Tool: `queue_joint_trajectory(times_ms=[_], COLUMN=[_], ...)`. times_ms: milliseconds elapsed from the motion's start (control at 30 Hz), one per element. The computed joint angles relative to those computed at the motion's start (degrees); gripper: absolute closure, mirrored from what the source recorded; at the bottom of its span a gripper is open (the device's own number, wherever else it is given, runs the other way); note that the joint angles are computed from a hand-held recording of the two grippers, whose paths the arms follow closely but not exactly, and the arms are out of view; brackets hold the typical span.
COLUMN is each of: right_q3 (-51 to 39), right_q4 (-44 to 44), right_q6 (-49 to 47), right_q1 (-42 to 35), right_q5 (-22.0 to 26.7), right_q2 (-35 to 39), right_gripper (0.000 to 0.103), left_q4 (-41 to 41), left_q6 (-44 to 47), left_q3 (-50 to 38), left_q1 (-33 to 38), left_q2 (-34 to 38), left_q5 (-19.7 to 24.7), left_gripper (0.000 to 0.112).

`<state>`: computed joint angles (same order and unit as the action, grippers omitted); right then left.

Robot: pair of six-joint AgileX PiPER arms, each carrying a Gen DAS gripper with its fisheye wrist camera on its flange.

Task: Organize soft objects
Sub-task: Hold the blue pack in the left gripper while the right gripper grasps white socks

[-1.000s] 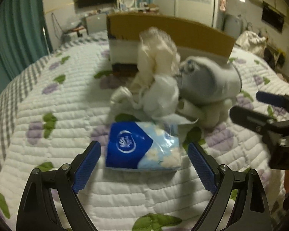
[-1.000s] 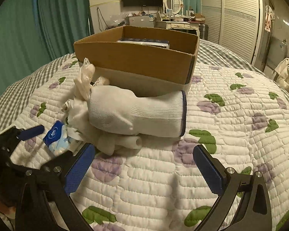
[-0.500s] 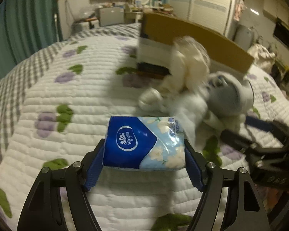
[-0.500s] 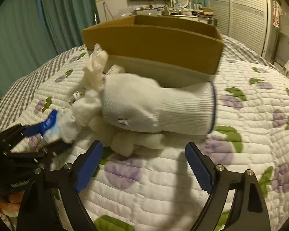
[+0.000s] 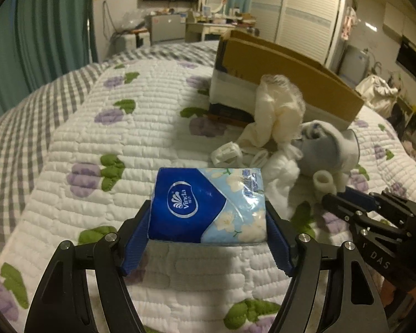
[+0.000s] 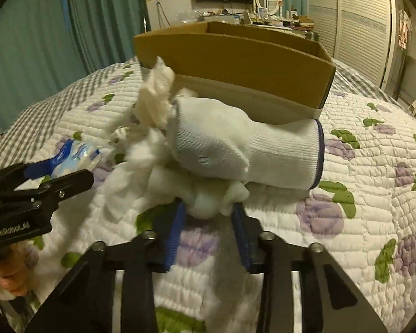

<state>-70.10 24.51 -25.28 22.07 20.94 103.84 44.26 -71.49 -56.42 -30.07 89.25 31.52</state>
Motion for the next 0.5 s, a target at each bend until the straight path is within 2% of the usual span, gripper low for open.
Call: queue_joint_trajectory(times_ms=[67,167,367,467,500], right_q3=[1.50,3.98,8.16,9.30,9.90], right_q4=[1.69,4.13,9.19,16.29,15.42], right_q6=[-2.02,-3.97,-9.38,-15.87,-14.73], right_q1=[-0.38,-0.91,-2.85,-4.86,-4.55], right_q5=[0.16,0.36,1.28,4.34,3.23], right_q2=[-1.58,-4.83,-11.80,-12.81,-13.16], right_gripper=[0.080,0.103,0.103,0.103,0.101], left_q4=[0.27,0.90,2.54,3.37,3.69], left_q6=[-0.40,-1.78,-5.78,-7.07,-7.13], left_q3=[0.00,0.05,0.60,0.46,0.36], left_q1=[-0.88,-2.74,-7.95,-9.95,-10.10], left_q2=[-0.98,-2.53,-6.55,-6.84,-6.58], left_q5=[1.05,3.06,7.17,9.19,9.52], left_gripper=[0.038,0.038,0.038,0.038,0.038])
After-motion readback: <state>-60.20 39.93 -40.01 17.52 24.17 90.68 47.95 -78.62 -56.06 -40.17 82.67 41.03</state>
